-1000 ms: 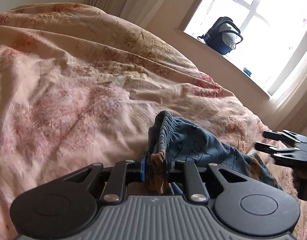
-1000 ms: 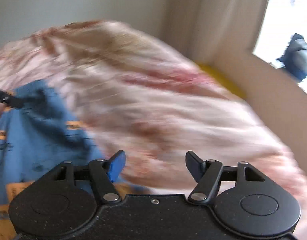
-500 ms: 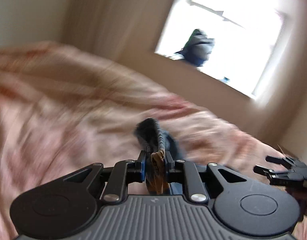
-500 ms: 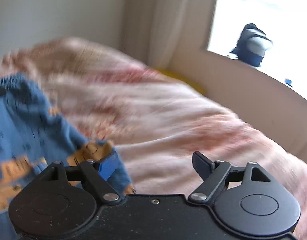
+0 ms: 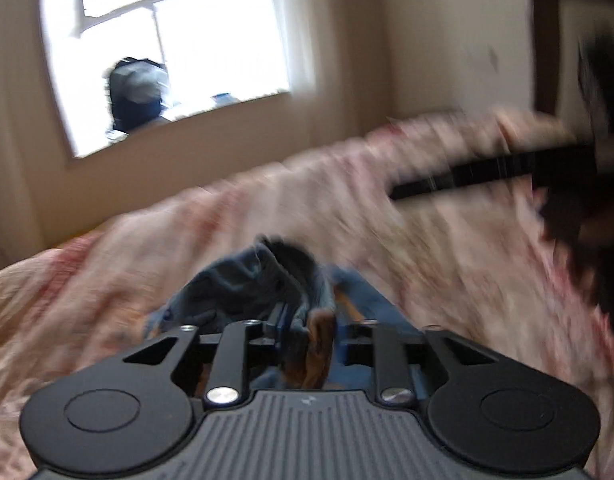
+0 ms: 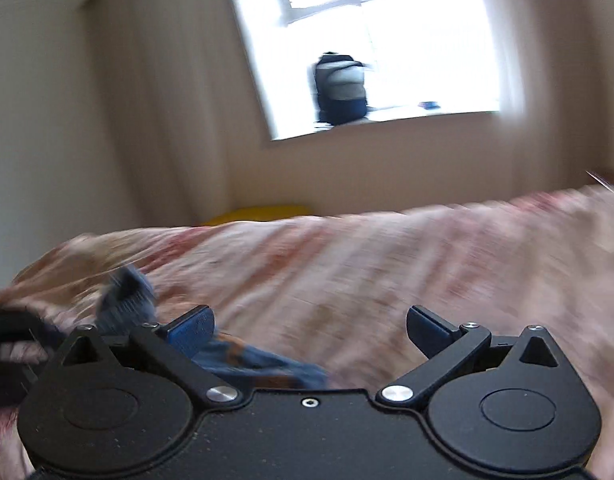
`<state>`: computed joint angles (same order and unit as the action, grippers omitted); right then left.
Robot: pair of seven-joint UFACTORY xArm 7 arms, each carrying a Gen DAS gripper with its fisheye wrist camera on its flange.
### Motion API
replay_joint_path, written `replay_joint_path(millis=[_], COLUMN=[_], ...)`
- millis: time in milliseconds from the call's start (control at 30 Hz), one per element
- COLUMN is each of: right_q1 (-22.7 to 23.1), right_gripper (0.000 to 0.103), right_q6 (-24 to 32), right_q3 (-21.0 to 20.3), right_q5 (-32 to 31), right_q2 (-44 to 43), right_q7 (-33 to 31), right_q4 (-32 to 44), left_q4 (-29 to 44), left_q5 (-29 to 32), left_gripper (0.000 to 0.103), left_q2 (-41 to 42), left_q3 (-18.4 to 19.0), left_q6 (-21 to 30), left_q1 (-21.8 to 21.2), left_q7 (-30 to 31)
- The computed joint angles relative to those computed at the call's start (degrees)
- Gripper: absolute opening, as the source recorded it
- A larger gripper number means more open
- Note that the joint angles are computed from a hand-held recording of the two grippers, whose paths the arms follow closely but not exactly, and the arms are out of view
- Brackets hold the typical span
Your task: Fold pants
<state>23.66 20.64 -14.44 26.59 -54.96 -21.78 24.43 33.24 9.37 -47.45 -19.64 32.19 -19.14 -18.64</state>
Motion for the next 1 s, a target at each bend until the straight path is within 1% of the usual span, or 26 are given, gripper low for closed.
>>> replay_joint_path(millis=[33,100,133,167,233,300,367,400,433,500,567,600,633,667,700,733,767,800,833,867,900,967,1000], right_q1=[-0.96,-2.38,-2.31,-1.87,1.07,4.94,9.53,11.68,13.66,18.58,21.97,22.77,22.82,22.32,22.1,22.57,22.53,22.48,22.27,22.01,21.59,21.09,20.77], right_gripper=[0.102,0.102,0.102,0.102,0.102,0.102,0.102,0.102,0.101,0.096,0.087,0.084,0.077,0.072,0.07,0.063,0.055,0.052,0.046,0.038,0.033,0.012,0.012], right_q6=[0.59,0.79,0.82,1.24,1.12,-0.14,-0.63,-0.85,-1.12,-2.93,-3.99,-4.59,-4.5,-3.46,-3.02,-3.2,-2.82,-2.42,-1.72,-0.79,-0.11,0.07,0.77], right_q3=[-0.32,-0.88,-1.57,-2.35,-5.17,-8.19,-11.24,-11.94,-12.26,-13.5,-13.63,-13.29,-12.68,-12.1,-11.84,-12.13,-11.86,-11.48,-11.38,-11.1,-10.8,-10.55,-10.64], right_q5=[0.22,0.75,0.96,1.09,2.05,3.41,4.66,5.39,6.17,8.21,9.72,10.41,10.95,11.28,11.94,12.95,13.66,14.37,14.99,15.59,16.41,18.71,19.78], right_q2=[-1.02,-2.88,-3.03,-3.2,-3.8,-5.0,-5.07,-4.19,-3.67,-1.63,1.36,2.44,3.42,4.26,4.75,5.46,5.9,6.56,7.22,8.63,9.56,9.48,8.84], right_q7=[0.69,1.71,1.61,1.07,-2.26,-7.06,-12.13,-13.94,-15.65,-19.38,-21.66,-22.38,-22.41,-22.13,-22.4,-23.25,-23.68,-24.02,-24.47,-24.37,-24.19,-25.02,-25.6], right_q4=[-0.8,-3.05,-3.91,-4.63,-6.03,-7.41,-7.7,-7.26,-6.93,-6.02,-4.5,-4.15,-3.83,-3.39,-3.15,-2.76,-2.37,-1.88,-1.47,-0.59,-0.1,-0.13,-0.14], left_q4=[-0.09,-2.05,-3.15,-4.2,-7.31,-9.45,-10.39,-10.2,-10.21,-10.33,-10.62,-10.56,-10.55,-10.46,-10.4,-10.3,-10.17,-9.85,-9.76,-9.43,-9.13,-8.66,-8.33], left_q5=[0.27,2.3,3.9,5.29,6.58,6.7,6.49,6.58,6.36,5.65,5.19,5.32,5.46,5.68,5.92,5.95,5.68,5.34,4.94,4.64,4.36,3.28,2.88], left_gripper=[0.053,0.064,0.068,0.071,0.08,0.081,0.08,0.077,0.07,0.063,0.061,0.058,0.053,0.051,0.048,0.042,0.039,0.031,0.019,0.014,0.009,0.008,0.008], left_q2=[1.55,1.19,0.3,-1.1,-5.39,-8.48,-9.81,-9.39,-8.93,-8.22,-8.64,-8.33,-8.29,-8.0,-7.58,-7.18,-6.99,-6.69,-7.07,-6.88,-6.84,-7.45,-7.9], left_q3=[-1.12,-3.58,-4.9,-5.83,-5.65,-4.63,-3.5,-2.79,-2.42,-1.32,-0.64,-0.62,-0.82,-1.2,-1.6,-1.9,-1.88,-1.89,-1.82,-1.69,-1.51,-0.5,-0.23], left_q6=[-0.1,-0.87,-1.08,-0.98,-0.9,0.13,2.46,2.94,3.2,2.78,2.47,2.34,2.55,2.62,2.47,2.32,2.49,2.79,3.58,4.05,4.42,4.62,4.79], left_q1=[-0.4,-0.46,-0.15,0.05,-1.07,-2.47,-3.26,-2.9,-2.86,-3.19,-4.2,-4.59,-4.86,-4.81,-4.55,-4.22,-4.06,-3.7,-3.65,-3.37,-3.15,-3.39,-3.39], left_q7=[0.23,-0.09,-0.27,-0.52,-0.53,0.18,1.63,2.51,3.02,4.09,5.73,6.98,7.99,8.73,9.18,9.23,9.14,8.75,8.41,8.13,7.86,7.47,7.33])
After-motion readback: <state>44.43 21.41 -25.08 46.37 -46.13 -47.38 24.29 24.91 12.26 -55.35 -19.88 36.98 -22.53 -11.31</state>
